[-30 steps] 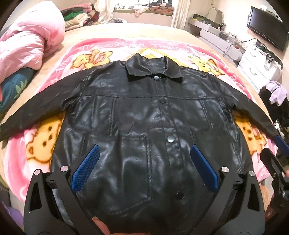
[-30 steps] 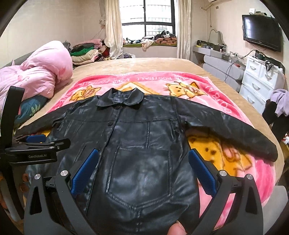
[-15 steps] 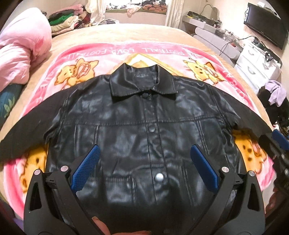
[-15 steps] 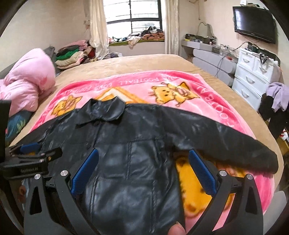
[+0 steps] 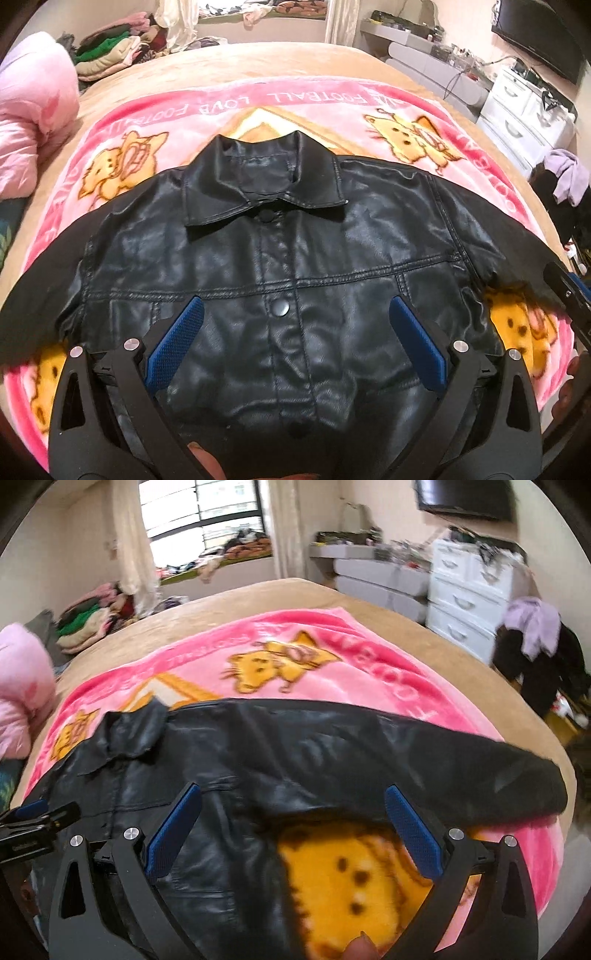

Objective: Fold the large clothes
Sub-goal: 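Grasp the jacket sleeve with the right tool and lift it across the body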

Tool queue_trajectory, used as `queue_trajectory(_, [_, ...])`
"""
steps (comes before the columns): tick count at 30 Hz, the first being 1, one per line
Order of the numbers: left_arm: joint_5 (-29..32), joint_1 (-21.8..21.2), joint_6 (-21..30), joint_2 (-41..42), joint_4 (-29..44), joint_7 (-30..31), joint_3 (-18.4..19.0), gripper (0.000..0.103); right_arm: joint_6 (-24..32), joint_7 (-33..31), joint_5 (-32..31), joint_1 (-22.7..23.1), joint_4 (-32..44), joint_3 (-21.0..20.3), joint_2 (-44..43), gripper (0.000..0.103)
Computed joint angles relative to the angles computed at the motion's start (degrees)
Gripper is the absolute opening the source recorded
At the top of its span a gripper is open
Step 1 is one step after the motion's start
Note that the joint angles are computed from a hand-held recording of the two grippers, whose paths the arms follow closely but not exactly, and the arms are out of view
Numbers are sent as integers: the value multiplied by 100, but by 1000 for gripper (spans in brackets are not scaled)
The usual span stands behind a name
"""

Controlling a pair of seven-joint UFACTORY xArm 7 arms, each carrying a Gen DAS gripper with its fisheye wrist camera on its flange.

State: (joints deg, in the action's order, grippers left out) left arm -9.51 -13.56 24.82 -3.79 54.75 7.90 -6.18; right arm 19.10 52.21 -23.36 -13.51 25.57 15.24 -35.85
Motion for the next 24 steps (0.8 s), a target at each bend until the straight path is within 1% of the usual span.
queue_trajectory(5, [238,-35,32,329,245,-286,-72,94,-85,120,210,-163,-399,-298,-191,99])
queue_trajectory(6, [311,-48,25,393,289,-393,-88,94,-64,177,249,-224,-451,-285,-220,99])
queue_trajectory(8, [343,-77,65,514,386,-462,-114,94,-25,351,365,-370,-653,-345,-381,99])
queue_trajectory(12, [437,-156,204,733,591,-598,-169,94,16,443,619,-533,-982,-584,-733,99])
queue_trajectory(14, [413,-182,231,805,666,-597,-191,94,48,554,672,-760,-1092,-582,-836,99])
queue_trajectory(17, [238,-213,350,937,843,-525,-242,94,12,591,873,-959,-1297,-831,-936,99])
queue_trajectory(19, [192,-240,390,1000,932,-492,-264,94,-156,564,1013,-1099,-1389,-1007,-867,99])
queue_trajectory(20, [267,-272,428,1035,986,-544,-263,94,-188,536,1127,-1140,-1407,-1134,-806,99])
queue_trajectory(21, [335,-297,450,1064,1030,-576,-261,94,-428,438,1352,-1060,-1484,-1465,-698,99])
queue_trajectory(22, [378,-314,461,1078,1051,-600,-260,94,-609,330,1534,-1001,-1529,-1666,-620,99])
queue_trajectory(24, [416,-335,500,1106,1103,-614,-265,94,-1197,150,1899,-871,-1664,-2084,-427,99])
